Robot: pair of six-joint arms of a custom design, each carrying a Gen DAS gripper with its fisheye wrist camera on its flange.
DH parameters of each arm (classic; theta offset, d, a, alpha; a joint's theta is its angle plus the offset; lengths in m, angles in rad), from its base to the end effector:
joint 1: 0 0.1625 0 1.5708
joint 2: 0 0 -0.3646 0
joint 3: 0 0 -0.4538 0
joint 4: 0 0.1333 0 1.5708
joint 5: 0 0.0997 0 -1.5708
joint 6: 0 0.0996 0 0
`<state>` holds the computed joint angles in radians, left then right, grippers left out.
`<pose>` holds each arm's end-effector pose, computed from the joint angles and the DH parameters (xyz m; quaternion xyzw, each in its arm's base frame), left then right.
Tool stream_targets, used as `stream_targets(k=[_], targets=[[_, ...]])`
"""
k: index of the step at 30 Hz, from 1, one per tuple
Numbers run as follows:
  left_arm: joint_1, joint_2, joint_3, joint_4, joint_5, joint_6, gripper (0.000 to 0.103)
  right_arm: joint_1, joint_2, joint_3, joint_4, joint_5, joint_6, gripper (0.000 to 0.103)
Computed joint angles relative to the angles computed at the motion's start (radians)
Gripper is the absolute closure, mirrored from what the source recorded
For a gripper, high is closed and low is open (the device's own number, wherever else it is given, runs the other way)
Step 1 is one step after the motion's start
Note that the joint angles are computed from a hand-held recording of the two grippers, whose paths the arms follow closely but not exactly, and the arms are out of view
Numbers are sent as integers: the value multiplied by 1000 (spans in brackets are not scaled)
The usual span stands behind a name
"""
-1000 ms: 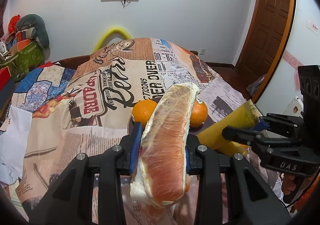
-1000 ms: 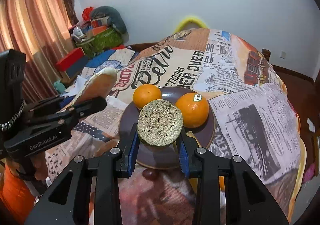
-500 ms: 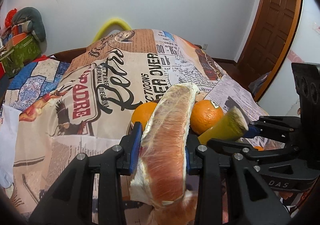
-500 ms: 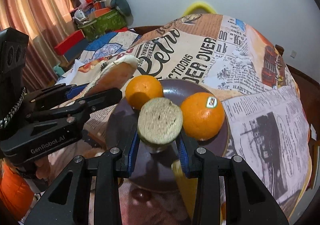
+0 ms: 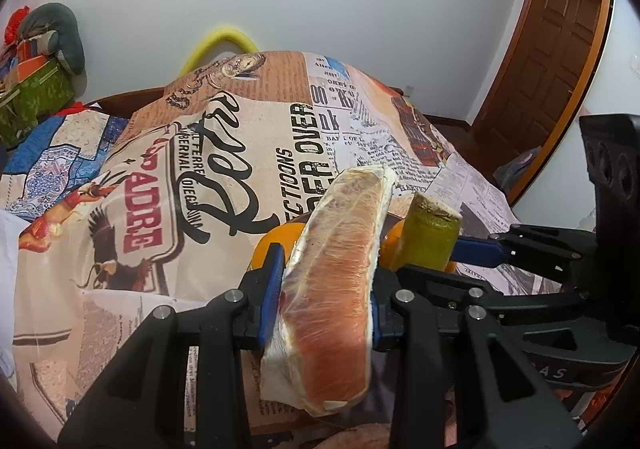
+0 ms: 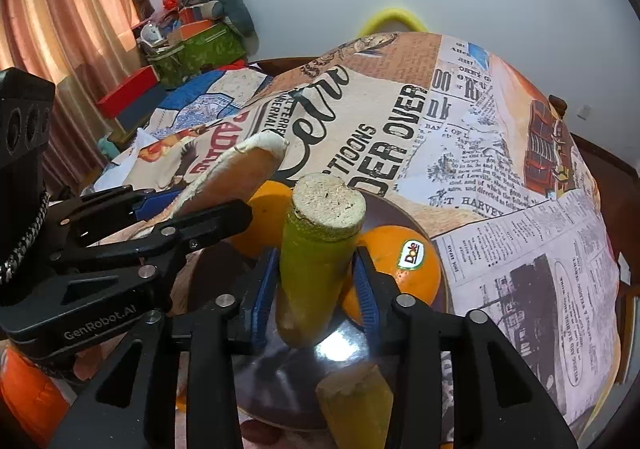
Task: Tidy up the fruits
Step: 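Carry the pomelo segment and yellow stalk piece with both tools to the plate, then lower both held pieces onto the plate and open both tools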
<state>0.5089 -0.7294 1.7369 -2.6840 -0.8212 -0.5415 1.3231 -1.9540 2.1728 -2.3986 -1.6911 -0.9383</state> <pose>-0.4443 -0.4782 -0.0402 0.2204 0.9030 -0.2969 0.2189 0.0085 -0.4612 0.3781 0.3054 -0.9022 0.2161 0.2148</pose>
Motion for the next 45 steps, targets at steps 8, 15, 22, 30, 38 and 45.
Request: stream_targets(k=[8, 15, 22, 30, 38, 45], targets=[[14, 21, -32, 33, -33, -8, 68, -13, -10, -3, 1, 4, -22, 62], [10, 34, -56, 85, -36, -15, 68, -42, -50, -3, 14, 37, -23, 60], [6, 45, -78, 126, -58, -16, 57, -78, -109, 6, 31, 85, -22, 54], [-47, 29, -69, 121, -7, -10, 44, -122, -177, 21, 65, 113, -33, 53], [-100, -44, -4, 155, 23, -69, 40, -170, -282, 50, 118, 153, -59, 52], [-141, -120, 74, 242, 29, -151, 39, -208, -351, 82, 152, 176, -80, 51]])
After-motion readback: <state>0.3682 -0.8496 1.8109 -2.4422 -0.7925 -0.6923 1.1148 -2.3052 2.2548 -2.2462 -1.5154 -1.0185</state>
